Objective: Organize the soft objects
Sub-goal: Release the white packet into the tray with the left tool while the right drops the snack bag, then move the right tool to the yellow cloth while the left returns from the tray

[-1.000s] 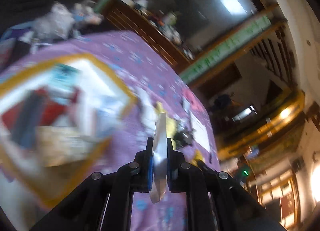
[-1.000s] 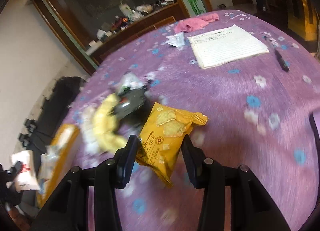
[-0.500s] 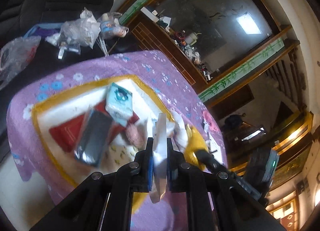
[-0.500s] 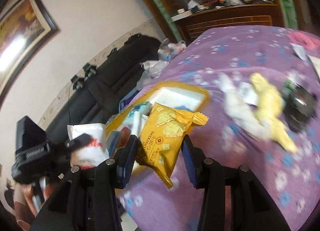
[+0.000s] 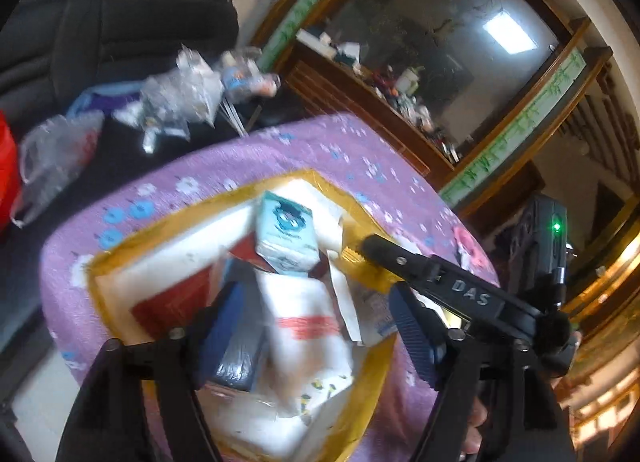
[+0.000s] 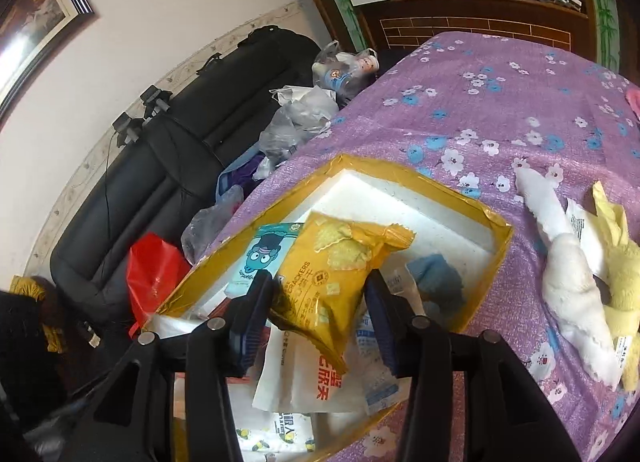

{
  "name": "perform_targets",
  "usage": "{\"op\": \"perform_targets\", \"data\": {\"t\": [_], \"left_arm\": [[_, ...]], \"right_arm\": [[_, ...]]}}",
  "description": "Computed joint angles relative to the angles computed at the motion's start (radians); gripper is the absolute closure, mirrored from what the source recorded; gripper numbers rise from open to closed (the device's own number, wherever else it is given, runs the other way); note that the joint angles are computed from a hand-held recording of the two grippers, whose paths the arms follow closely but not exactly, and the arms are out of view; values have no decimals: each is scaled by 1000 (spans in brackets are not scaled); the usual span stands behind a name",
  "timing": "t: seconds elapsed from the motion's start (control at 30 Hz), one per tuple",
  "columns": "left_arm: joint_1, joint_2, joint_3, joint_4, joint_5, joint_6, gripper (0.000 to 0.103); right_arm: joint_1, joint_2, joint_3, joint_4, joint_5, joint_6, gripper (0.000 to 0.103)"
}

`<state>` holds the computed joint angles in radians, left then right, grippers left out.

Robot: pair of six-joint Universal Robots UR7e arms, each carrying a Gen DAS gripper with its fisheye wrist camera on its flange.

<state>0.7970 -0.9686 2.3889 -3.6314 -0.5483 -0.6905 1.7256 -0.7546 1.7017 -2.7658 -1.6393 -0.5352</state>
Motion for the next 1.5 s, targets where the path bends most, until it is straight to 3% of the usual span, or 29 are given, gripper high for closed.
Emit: {"op": "perform_targets", "data": {"t": [0.03,0.1,0.23,0.33,0.47,0.57,0.63,0.77,0.9,1.07,1.17,1.3,1.5], "left_arm": [[-9,5,4,-10,8,19,24],[-34,10,18,-5,18,31,23],[-56,7,43,9,-52,52,23],[-57,-11,39,133,-85,-9,23],[-63,-17,26,194,-144,-17,23],[-59,-36,-3,352,-171,-76,23],[-40,-29,-43,451,-231,-74,23],[-36,6,-106,623,-208,-142,23],[-27,25,-123,564,-302,-114,22],[-54,82,-175,615,-271,-126,22],[-40,104,-179,516,-379,-50,22],[-59,95,-209,627,-355,-84,22],[-106,39,-185,590,-330,-28,22]], "right_arm": [[-6,-16,14,-1,22,1,45],[-19,-50,49,-15,58,4,39],[-52,-118,109,-12,129,-2,39],[-87,-170,137,17,189,8,38],[-116,-201,154,46,198,8,38],[-146,-225,168,66,209,4,38],[-168,-242,180,71,213,3,38],[-214,-281,218,59,197,-21,38],[-262,-320,237,63,178,-39,38],[-307,-334,214,57,171,-7,38],[-312,-326,180,49,175,18,38],[-289,-295,133,34,135,38,38],[-235,-225,56,1,77,75,38]]}}
